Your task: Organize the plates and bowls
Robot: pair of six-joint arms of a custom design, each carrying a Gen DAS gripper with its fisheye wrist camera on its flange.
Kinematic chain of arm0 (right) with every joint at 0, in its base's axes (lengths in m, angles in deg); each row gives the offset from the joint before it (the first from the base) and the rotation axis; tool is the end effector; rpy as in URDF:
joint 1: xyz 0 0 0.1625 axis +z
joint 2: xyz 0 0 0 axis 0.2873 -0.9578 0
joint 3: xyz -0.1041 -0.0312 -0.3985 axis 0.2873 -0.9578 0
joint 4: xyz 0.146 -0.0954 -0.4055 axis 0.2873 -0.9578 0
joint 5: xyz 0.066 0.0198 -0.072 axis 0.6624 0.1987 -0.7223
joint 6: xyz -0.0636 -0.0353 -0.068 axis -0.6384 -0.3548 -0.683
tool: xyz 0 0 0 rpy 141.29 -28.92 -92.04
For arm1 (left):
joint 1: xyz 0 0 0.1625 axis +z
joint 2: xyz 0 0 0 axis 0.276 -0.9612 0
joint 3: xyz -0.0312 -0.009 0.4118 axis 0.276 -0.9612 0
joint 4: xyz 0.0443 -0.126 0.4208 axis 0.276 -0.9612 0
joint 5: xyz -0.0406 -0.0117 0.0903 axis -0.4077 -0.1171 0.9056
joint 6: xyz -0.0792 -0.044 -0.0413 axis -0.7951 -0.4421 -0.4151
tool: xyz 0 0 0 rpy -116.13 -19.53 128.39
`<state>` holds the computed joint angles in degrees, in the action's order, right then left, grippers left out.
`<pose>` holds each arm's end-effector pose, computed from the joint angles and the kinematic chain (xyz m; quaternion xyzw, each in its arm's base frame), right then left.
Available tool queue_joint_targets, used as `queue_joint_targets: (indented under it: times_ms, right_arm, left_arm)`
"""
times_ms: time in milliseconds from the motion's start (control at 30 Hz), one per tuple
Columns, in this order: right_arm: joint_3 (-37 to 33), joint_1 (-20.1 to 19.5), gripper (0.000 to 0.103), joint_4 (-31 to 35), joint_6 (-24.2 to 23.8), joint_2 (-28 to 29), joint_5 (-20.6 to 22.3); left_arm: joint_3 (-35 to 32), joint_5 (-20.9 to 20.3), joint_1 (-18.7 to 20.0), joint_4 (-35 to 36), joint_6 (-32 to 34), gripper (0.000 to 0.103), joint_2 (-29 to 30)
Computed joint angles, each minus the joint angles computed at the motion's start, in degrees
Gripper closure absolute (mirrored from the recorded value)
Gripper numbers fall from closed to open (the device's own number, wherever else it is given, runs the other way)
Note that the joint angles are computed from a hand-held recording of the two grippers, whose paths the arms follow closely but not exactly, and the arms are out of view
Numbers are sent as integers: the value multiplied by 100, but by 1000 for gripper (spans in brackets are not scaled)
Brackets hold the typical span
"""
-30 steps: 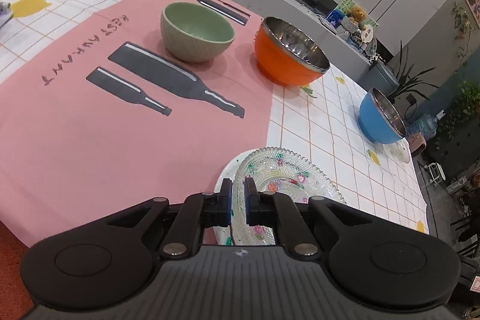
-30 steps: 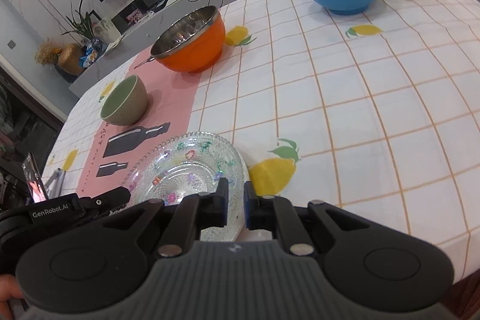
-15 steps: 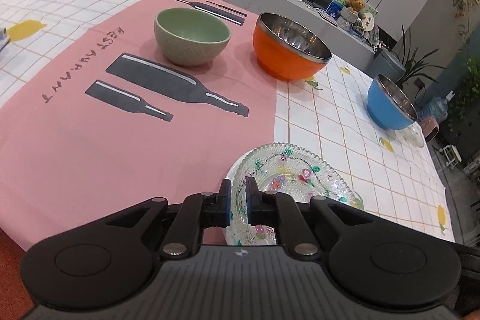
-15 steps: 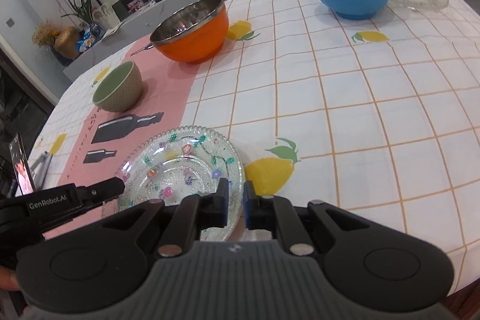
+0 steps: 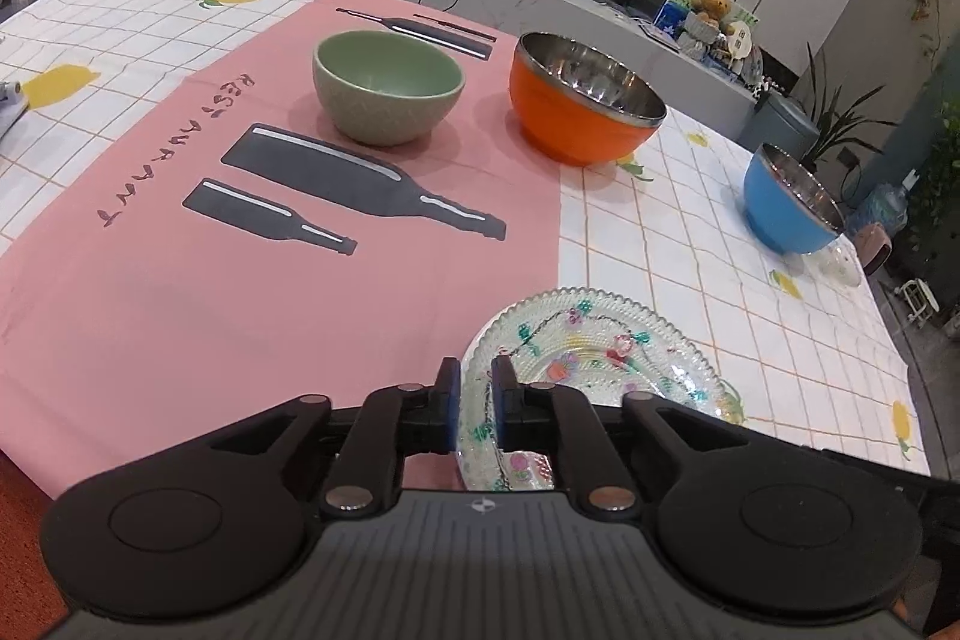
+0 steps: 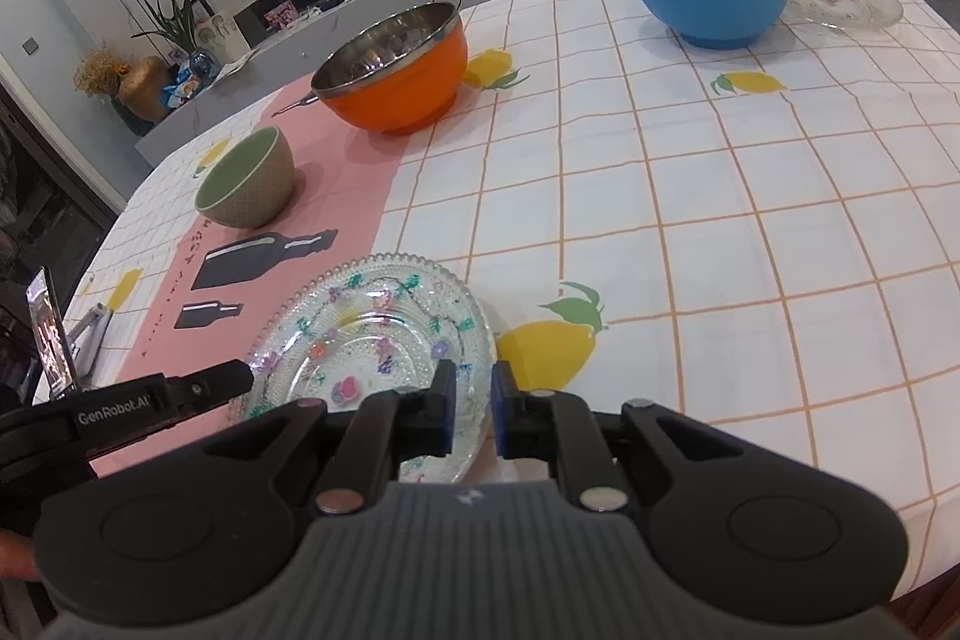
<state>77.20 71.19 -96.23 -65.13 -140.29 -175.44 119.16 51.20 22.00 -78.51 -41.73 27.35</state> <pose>0.1029 -0.6186 0.2082 0.2446 -0.9433 0.2001 0.1013 -0.2995 -0.5162 0.1163 -0.1105 0.8450 -0.4431 0.2784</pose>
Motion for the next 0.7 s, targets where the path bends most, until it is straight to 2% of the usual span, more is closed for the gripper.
queue_joint_targets:
  times_ms: [67, 233, 300, 533, 600, 700]
  right_arm:
    - [18, -7, 91, 17, -29, -27, -12]
    - [63, -59, 92, 108, -8, -115, 10]
    - [56, -75, 98, 152, 2, -118, 70]
    - [65, -49, 98, 109, -68, -87, 56]
    - [52, -71, 94, 135, 7, -106, 84]
    - [67, -88, 93, 90, -5, -171, 102]
  left_arm:
    - [-14, 8, -3, 77, -67, 82, -11]
    - [42, -202, 41, -175, 60, 82, -37]
    - [20, -190, 40, -70, -6, 86, -29]
    - [25, -154, 36, 52, -93, 90, -62]
    - [-1, -55, 2, 288, -237, 90, -86]
    - [-68, 41, -75, 481, -137, 89, -117]
